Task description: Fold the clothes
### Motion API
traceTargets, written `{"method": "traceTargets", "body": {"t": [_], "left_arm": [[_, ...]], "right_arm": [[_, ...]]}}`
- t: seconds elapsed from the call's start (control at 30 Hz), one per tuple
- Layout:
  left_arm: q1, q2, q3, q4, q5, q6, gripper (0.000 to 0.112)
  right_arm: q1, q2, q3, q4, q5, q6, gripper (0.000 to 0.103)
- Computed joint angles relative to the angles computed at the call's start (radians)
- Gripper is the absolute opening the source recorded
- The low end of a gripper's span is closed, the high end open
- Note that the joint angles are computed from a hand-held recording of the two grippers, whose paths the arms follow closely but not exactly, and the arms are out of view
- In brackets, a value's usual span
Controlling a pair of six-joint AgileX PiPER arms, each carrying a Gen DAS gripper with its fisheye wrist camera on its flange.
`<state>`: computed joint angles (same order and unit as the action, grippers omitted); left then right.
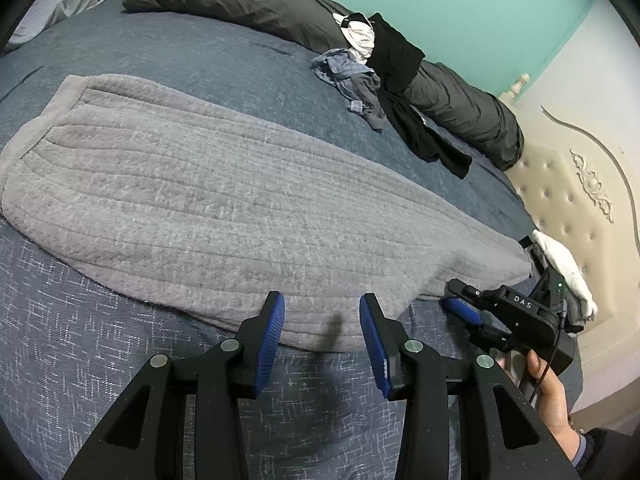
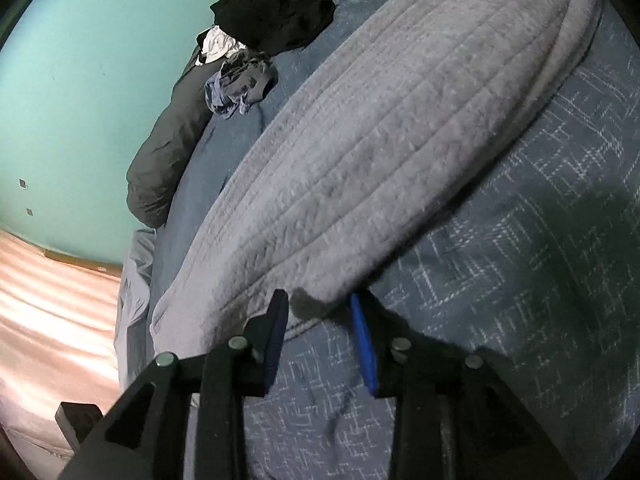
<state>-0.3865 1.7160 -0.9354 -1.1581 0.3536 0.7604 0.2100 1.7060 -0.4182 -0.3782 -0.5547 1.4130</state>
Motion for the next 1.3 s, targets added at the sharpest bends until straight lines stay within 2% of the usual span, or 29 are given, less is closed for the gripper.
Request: {"method": "traceTargets", "body": {"t": [0.23, 0.27, 0.3, 0.4, 0.43, 0.63, 1.07, 1.17, 1.3], "left_arm": [[0.012, 0.001, -0.001, -0.013, 0.007, 0.013, 0.043], [0.012, 0.002, -0.001, -0.012, 0.007, 0.013, 0.043], [0.013, 0.003, -0.001, -0.011, 0.008, 0.013, 0.043], [0.009, 0.002, -0.001, -0.008, 0.006, 0.007, 0.043], [0.006, 0.002, -0.002, -0.003, 0.005, 0.002, 0.043], [-0.010, 0.006, -0.008, 0.022, -0.002, -0.026, 0.043], [-0.007, -0.002, 0.000, 0.015, 0.001, -0.020, 0.043], [-0.006, -0.003, 0.002, 0.014, 0.003, -0.018, 0.043], [-0.005, -0.007, 0.004, 0.010, 0.003, -0.014, 0.044]], "right_arm": [[-0.012, 0.024, -0.040, 0.021, 0.023, 0.000, 0.031], [-0.008, 0.018, -0.047, 0.030, 0.040, -0.010, 0.028], [-0.002, 0.007, -0.048, 0.044, 0.057, -0.025, 0.019], [0.001, -0.023, -0.041, 0.063, 0.082, -0.062, 0.007], [-0.001, -0.033, -0.036, 0.061, 0.086, -0.069, 0.006], [0.014, -0.111, -0.039, 0.041, 0.174, -0.090, 0.006], [0.030, -0.187, -0.068, 0.005, 0.261, -0.052, 0.006], [0.023, -0.188, -0.095, -0.049, 0.285, -0.014, 0.006], [-0.019, -0.120, -0.136, -0.199, 0.247, 0.122, 0.010]]}}
